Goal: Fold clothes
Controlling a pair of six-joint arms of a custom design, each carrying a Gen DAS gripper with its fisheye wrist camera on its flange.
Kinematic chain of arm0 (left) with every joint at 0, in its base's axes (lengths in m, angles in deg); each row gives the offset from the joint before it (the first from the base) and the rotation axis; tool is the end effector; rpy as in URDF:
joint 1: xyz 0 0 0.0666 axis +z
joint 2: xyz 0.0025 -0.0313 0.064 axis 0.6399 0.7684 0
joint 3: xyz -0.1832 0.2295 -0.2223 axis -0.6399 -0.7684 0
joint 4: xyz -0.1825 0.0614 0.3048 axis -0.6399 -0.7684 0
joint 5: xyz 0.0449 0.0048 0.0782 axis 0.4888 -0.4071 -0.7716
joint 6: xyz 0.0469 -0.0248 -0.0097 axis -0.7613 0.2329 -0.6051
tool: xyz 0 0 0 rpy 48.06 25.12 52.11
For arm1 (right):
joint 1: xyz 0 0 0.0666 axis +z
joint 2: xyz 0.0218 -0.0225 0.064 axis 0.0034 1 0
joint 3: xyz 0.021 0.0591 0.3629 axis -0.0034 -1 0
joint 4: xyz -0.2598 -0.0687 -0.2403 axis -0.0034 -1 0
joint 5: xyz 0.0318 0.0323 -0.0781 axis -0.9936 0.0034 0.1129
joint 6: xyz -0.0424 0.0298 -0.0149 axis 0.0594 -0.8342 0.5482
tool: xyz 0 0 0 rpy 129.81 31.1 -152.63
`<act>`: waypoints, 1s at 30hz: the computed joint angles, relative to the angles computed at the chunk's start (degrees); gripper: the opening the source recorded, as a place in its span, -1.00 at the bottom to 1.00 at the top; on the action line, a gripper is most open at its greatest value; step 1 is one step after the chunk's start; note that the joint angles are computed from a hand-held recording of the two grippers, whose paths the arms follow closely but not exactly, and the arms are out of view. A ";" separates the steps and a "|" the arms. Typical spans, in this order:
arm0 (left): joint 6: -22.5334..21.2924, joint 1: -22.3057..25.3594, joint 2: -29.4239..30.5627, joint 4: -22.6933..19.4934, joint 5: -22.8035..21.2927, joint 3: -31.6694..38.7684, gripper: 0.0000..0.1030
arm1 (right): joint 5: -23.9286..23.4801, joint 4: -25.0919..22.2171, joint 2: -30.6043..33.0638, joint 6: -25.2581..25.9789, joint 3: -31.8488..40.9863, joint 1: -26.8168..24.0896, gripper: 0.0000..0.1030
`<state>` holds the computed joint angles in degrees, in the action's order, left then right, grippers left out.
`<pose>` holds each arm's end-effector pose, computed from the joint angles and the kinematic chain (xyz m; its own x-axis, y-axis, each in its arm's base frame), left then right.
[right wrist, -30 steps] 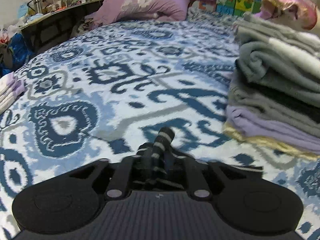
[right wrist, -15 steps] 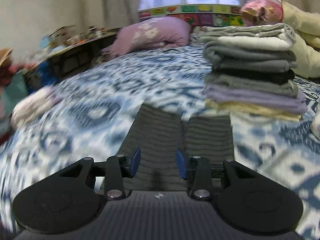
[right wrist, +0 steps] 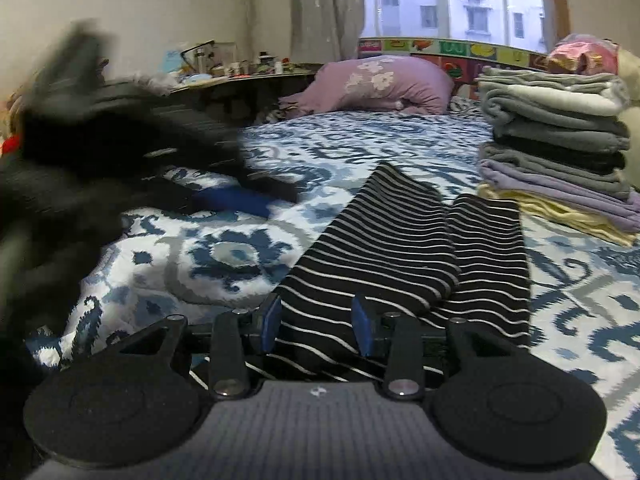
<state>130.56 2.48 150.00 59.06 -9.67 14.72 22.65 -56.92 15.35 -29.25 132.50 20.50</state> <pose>0.4762 -0.3427 0.3134 -0.4541 -0.6040 -0.6549 -0.2796 0.7946 -0.5389 0.5125 0.2103 0.2923 -0.3280 -0.3751 -0.8670 -0.8388 0.5379 0.0846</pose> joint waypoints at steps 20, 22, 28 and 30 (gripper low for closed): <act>-22.30 9.28 12.43 -0.08 14.98 14.23 -0.91 | -0.13 -10.18 5.05 1.39 7.35 0.54 -0.21; -21.29 9.38 11.67 -0.18 13.09 13.30 -0.91 | 1.11 -10.49 4.37 1.74 6.93 0.72 -0.21; -15.42 10.86 9.21 3.65 13.59 8.89 -0.47 | 3.04 -4.14 0.73 1.67 1.75 1.62 -0.21; -13.63 11.50 9.65 4.58 15.80 8.41 -0.36 | 2.51 -1.27 -0.16 2.13 -0.03 2.01 -0.21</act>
